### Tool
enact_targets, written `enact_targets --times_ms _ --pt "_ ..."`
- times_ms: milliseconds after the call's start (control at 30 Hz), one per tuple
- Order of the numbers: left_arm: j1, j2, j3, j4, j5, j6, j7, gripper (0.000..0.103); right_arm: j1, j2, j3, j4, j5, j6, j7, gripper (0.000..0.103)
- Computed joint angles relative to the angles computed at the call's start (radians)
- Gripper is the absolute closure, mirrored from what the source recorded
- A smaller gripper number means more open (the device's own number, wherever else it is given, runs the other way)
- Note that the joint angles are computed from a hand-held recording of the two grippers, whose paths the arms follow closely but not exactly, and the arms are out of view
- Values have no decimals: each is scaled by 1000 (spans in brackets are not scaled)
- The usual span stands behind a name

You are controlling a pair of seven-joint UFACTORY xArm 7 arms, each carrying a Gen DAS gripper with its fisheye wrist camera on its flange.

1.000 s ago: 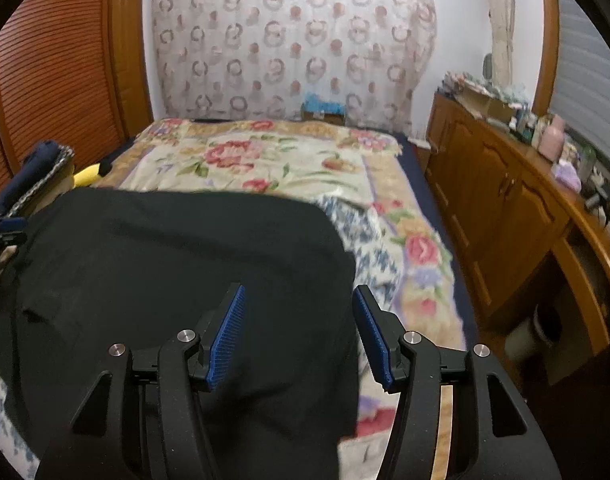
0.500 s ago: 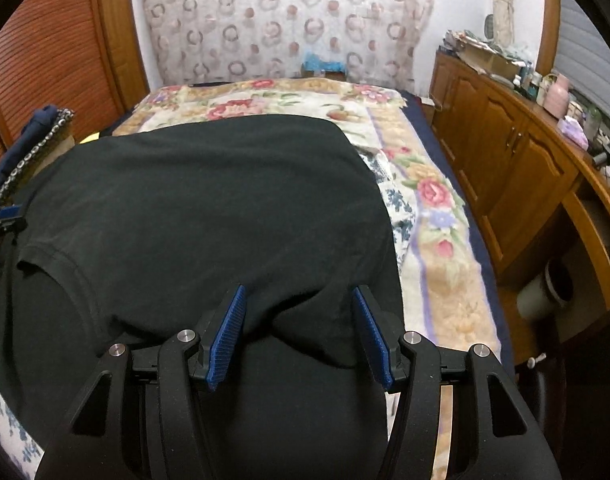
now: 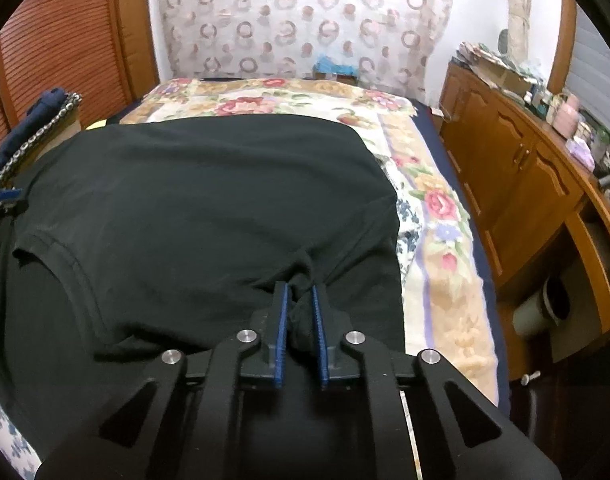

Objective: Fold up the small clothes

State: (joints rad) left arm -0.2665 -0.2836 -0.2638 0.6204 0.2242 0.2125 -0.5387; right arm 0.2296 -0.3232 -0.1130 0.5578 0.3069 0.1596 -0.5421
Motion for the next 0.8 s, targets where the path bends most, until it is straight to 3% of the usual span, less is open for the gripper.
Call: enact_targets --times_ms 67,133,433,600,800 --pt "-4 -5 5 -2 -3 -7 11 98 -2 -15 4 -15 -4 -35 -1 97" --pt "46 -22 -45 -1 65 -6 -36 101 10 -30 -5 -27 -4 -70 2 97" --pt "105 -118 -81 -19 108 -78 -87 102 124 -126 -117 -56 -24 -171 -4 98" --pt "105 -187 -86 -53 83 -90 -75 102 123 -186 -120 -75 -69 -184 27 98" --pt "90 -262 -98 -91 48 -75 -59 102 65 -287 -70 -124 -130 -149 67 98"
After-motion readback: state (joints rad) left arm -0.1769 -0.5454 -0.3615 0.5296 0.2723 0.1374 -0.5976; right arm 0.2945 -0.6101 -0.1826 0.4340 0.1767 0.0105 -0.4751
